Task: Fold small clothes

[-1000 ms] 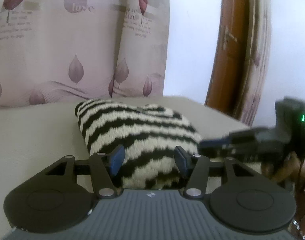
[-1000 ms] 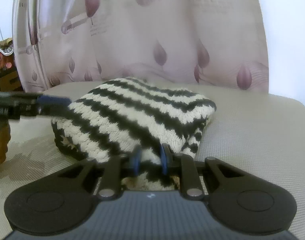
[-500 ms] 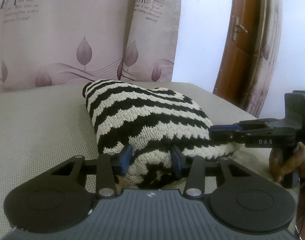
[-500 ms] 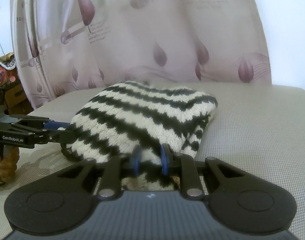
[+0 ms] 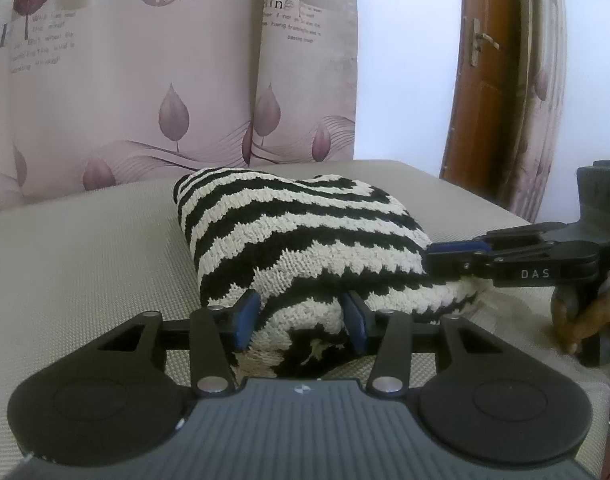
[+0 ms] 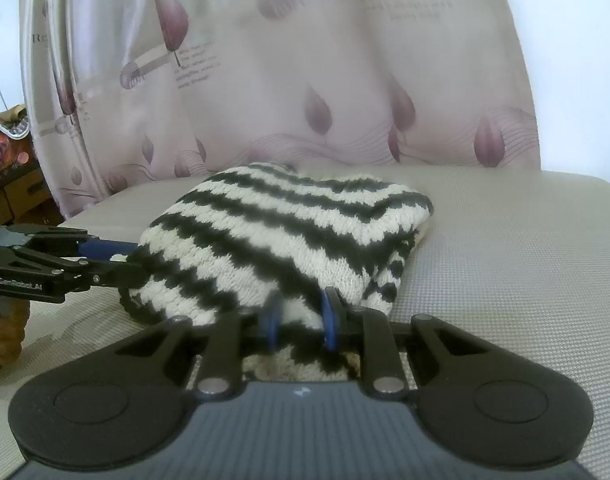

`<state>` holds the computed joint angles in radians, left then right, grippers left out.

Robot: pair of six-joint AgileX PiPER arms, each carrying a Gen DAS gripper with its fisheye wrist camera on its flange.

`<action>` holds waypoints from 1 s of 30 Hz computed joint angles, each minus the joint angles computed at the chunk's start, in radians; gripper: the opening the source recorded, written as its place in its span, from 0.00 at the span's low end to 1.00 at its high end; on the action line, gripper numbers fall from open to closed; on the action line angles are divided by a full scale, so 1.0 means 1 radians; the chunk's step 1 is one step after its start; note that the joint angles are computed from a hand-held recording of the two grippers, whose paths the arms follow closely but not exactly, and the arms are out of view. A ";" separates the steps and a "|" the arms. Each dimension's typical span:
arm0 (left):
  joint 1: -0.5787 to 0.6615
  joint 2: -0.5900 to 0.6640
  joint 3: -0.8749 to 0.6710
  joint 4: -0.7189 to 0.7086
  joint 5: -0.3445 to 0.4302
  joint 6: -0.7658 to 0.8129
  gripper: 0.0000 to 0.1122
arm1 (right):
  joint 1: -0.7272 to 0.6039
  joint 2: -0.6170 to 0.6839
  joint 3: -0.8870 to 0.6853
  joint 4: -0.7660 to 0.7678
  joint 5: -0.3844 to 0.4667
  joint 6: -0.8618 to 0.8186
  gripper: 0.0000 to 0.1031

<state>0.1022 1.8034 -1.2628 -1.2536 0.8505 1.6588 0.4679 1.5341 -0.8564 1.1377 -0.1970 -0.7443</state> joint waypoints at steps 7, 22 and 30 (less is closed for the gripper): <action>-0.014 -0.030 0.019 0.016 -0.030 0.013 0.53 | 0.020 0.001 -0.003 0.072 -0.028 -0.071 0.21; -0.027 -0.089 0.044 -0.027 -0.098 0.085 0.84 | 0.024 -0.001 0.000 0.053 -0.034 -0.045 0.24; -0.055 -0.039 -0.054 0.046 -0.131 -0.011 0.89 | 0.027 -0.002 0.001 0.048 -0.037 -0.033 0.24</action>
<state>0.0471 1.7647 -1.3165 -1.2080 0.7196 1.6476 0.4947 1.5319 -0.8553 1.1857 -0.2343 -0.7774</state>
